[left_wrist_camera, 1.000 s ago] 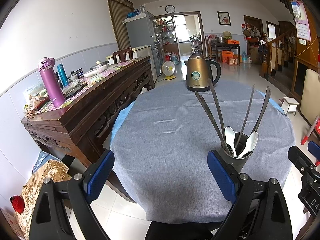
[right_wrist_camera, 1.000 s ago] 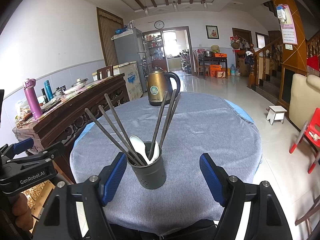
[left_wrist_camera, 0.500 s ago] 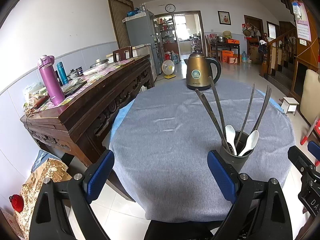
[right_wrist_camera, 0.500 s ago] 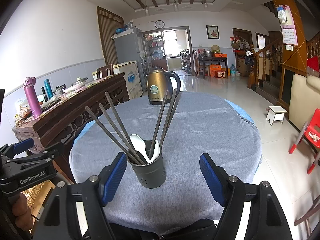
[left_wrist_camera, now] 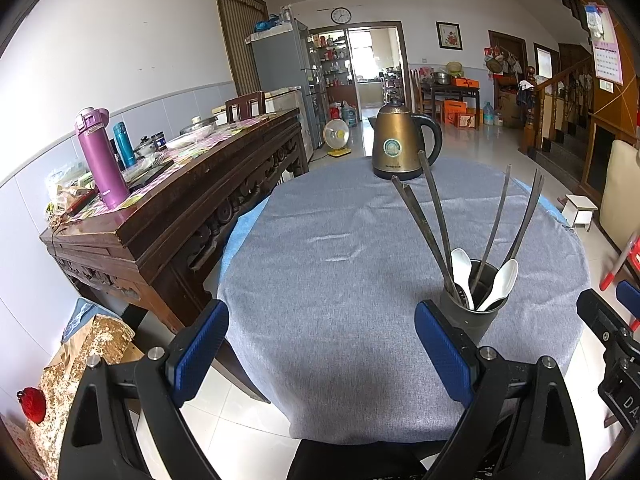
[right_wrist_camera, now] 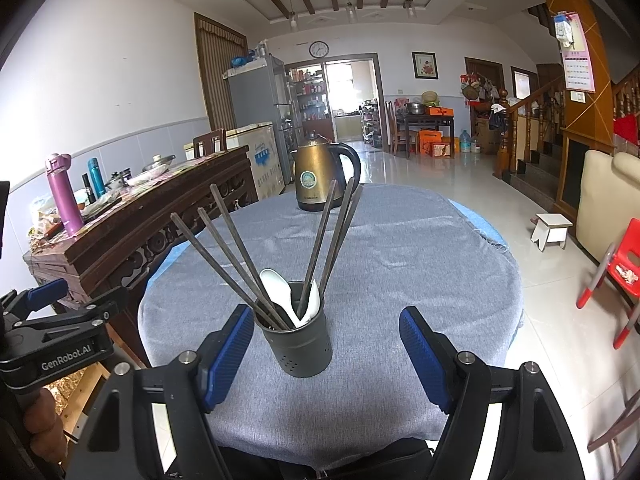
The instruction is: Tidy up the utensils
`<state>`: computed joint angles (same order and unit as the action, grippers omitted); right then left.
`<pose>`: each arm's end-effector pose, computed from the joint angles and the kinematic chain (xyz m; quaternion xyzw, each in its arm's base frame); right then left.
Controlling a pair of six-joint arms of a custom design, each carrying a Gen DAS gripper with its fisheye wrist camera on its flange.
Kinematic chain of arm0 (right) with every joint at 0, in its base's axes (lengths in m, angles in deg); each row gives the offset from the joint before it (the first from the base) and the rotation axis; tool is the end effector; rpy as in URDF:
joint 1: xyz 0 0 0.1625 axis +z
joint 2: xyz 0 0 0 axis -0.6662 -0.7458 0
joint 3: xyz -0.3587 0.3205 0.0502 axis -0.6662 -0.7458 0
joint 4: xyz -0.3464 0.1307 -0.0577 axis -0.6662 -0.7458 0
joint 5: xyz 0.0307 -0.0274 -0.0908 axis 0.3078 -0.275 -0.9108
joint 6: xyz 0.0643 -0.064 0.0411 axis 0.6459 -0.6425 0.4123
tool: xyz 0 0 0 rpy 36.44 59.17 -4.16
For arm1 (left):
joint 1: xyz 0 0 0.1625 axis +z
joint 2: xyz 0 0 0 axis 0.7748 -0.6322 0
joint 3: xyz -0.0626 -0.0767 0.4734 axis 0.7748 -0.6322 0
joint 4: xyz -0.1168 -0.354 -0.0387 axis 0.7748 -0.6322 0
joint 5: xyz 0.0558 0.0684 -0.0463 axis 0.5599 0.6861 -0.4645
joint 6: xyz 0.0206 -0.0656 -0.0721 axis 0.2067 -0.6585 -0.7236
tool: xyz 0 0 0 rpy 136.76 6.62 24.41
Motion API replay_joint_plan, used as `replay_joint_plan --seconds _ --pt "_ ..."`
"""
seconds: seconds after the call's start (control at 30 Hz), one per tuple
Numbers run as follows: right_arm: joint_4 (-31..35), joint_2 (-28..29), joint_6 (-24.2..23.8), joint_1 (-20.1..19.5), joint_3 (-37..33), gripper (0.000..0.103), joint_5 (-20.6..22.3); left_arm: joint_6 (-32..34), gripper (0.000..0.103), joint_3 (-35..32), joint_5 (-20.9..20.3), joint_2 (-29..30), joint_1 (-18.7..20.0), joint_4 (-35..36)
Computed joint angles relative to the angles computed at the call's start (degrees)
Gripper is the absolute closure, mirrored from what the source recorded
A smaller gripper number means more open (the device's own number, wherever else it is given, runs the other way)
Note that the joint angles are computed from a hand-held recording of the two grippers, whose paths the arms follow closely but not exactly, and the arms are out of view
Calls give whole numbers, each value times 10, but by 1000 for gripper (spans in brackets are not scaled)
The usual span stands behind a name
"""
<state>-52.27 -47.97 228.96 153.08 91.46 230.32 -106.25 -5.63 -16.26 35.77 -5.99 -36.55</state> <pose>0.2411 -0.4710 0.1618 0.0169 -0.7618 0.5362 0.3631 -0.2705 -0.5662 0.1732 0.3320 0.8048 -0.3589 0.3365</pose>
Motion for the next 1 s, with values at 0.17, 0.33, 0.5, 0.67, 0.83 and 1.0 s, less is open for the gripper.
replay_joint_plan --seconds 0.17,0.33,0.5,0.67,0.83,1.0 --pt "3 2 -1 0 -3 25 2 -2 9 2 0 1 0 -1" --pt "15 3 7 0 -10 24 8 -2 9 0 0 1 1 -1" --pt "26 5 14 0 -16 25 9 -5 9 0 1 2 2 1" --pt "26 6 14 1 -18 25 10 -7 9 -1 2 2 2 3" --pt "24 5 12 1 -16 24 10 -10 9 -1 2 1 2 5" --pt "14 8 6 1 -17 24 13 -10 9 -3 3 1 3 7"
